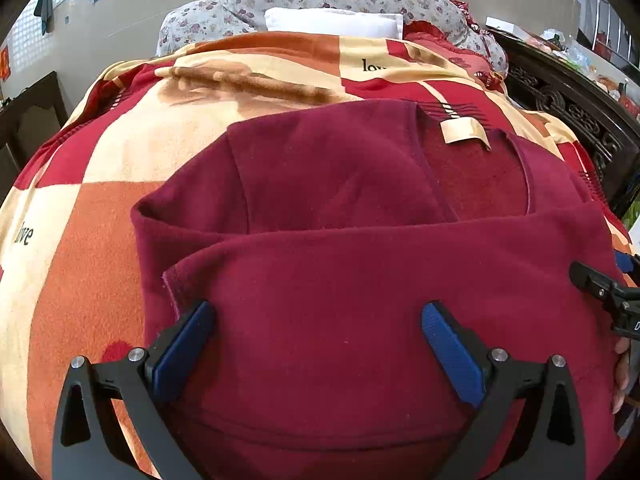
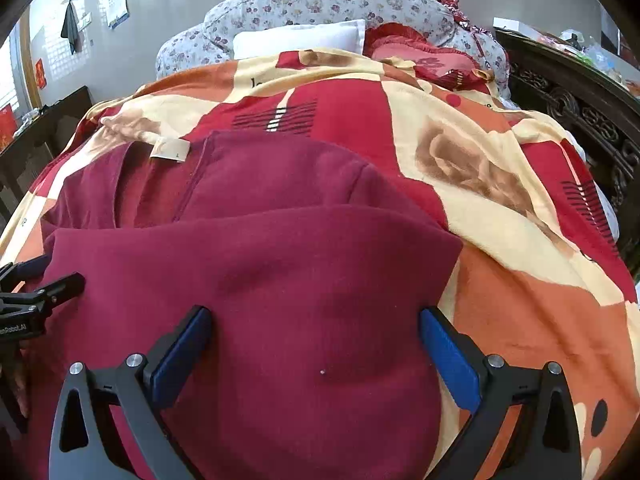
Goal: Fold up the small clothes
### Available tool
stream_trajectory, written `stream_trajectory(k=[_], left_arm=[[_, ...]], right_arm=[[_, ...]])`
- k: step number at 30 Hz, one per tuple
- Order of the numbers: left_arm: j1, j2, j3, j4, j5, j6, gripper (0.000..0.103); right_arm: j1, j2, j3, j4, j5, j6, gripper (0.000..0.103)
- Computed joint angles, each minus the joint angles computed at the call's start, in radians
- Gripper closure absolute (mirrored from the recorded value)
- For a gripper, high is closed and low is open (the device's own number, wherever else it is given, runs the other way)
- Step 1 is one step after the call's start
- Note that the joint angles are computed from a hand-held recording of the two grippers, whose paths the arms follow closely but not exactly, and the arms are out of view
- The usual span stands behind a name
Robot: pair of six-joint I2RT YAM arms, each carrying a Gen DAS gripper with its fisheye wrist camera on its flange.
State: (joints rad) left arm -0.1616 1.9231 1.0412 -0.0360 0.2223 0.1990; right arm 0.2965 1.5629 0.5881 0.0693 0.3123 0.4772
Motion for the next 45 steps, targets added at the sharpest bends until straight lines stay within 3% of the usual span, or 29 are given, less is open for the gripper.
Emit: stream_trajectory(k=[22,24,26,29,32,34,36,39,41,45], left_arm=[[0.001,0.007,-0.014,0.038,0.0,0.021,0.0],[0.009,-0.003,-0.006,0.006,0.018,0.039,0.0],[0.013,-0.042,-0.013,-0.033,0.027,0.091,0.0],[0.059,-0.229,-0.166,0.051,0.057,0.147,0.0],[0.162,-0.401,-0.263,-0.014,0.191,0.177,0.0],[0.257,-0.499,-0.308,-0.118,0.285,0.213,0.0],[0.324,-0.557,-0.34,-0.196,0.353,0.257,0.0],[0.413,-0.64,-0.4,-0.288,0.432,0.332,0.0],[0.455,-0.681,-0.428,-0.344,0.468,0.376,0.0],[0.492,-0.766,-0.479,-0.401,0.492,0.447,0.0]], right_arm=[[0.03,0.016,0.012,-0.014,0.061,0.002,0.0],[0.037,0.017,0.029,-0.045,0.075,0.006,0.0],[0.074,0.004,0.084,-0.166,0.14,0.038,0.0],[0.204,-0.037,0.16,-0.403,0.358,0.17,0.0],[0.375,-0.09,0.205,-0.638,0.535,0.341,0.0],[0.498,-0.072,0.273,-0.892,0.618,0.57,0.0],[0.661,-0.017,0.356,-1.219,0.661,0.926,0.0],[0.842,0.078,0.427,-1.504,0.643,1.289,0.0],[0.906,0.113,0.448,-1.563,0.607,1.38,0.0],[0.977,0.141,0.452,-1.559,0.55,1.441,0.0]])
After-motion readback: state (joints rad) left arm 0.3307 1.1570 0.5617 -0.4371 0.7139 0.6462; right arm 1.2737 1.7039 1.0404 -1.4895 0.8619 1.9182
